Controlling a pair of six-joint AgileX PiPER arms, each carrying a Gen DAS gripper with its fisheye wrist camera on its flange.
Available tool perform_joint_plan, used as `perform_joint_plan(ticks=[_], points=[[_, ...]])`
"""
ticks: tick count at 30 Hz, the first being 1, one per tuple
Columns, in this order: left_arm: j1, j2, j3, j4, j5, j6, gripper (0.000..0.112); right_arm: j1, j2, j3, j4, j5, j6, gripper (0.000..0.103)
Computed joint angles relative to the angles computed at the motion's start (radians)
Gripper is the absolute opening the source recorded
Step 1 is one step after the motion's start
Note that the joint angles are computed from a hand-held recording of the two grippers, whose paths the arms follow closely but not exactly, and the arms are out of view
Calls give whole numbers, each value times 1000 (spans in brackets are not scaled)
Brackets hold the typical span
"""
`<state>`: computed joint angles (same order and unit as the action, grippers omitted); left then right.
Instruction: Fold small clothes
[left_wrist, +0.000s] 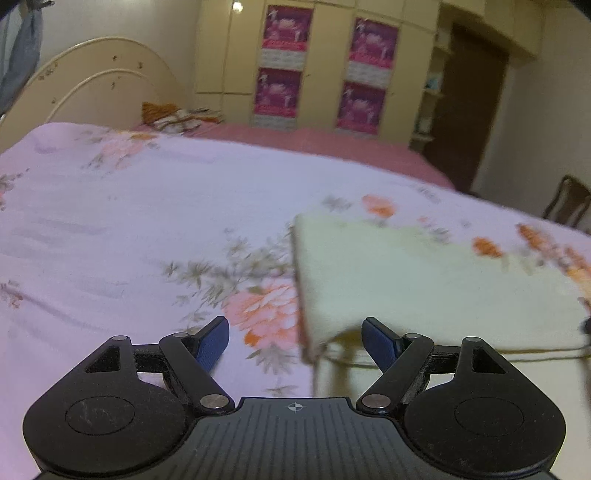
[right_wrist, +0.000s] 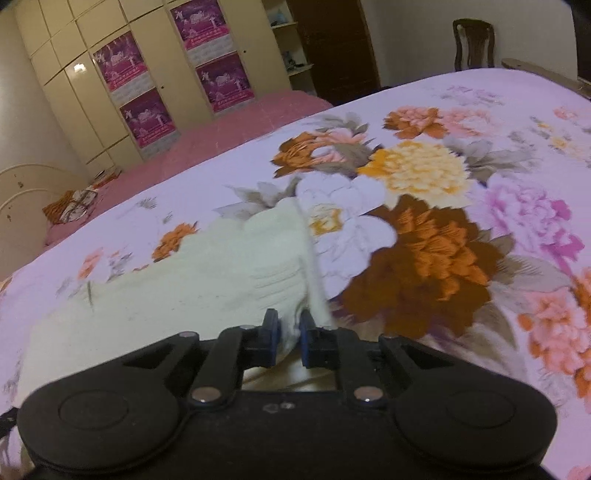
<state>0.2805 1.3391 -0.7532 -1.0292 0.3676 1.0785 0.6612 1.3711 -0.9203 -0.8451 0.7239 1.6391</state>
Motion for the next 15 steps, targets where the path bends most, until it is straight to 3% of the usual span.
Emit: perform_joint_plan(ticks=[2, 4, 5, 7, 12, 15], points=[[11, -17, -19, -14, 37, -5, 79, -13, -5, -7, 22, -1, -46, 21], [-4, -1, -59, -37, 52, -22, 79, 26, 16, -35, -60, 83, 1, 32], [-20, 20, -83, -45, 53, -37, 79, 41, 19, -37, -101, 95, 29, 32], [-72, 87, -140, -27, 38, -85, 79, 28, 25, -46, -121, 38, 29, 32], [-199, 254, -268, 9, -8, -126, 79, 2, 153, -168, -8, -73, -163, 32], [-230, 372, -375, 219, -28, -347, 79, -7, 225, -228, 40, -108, -247, 31]])
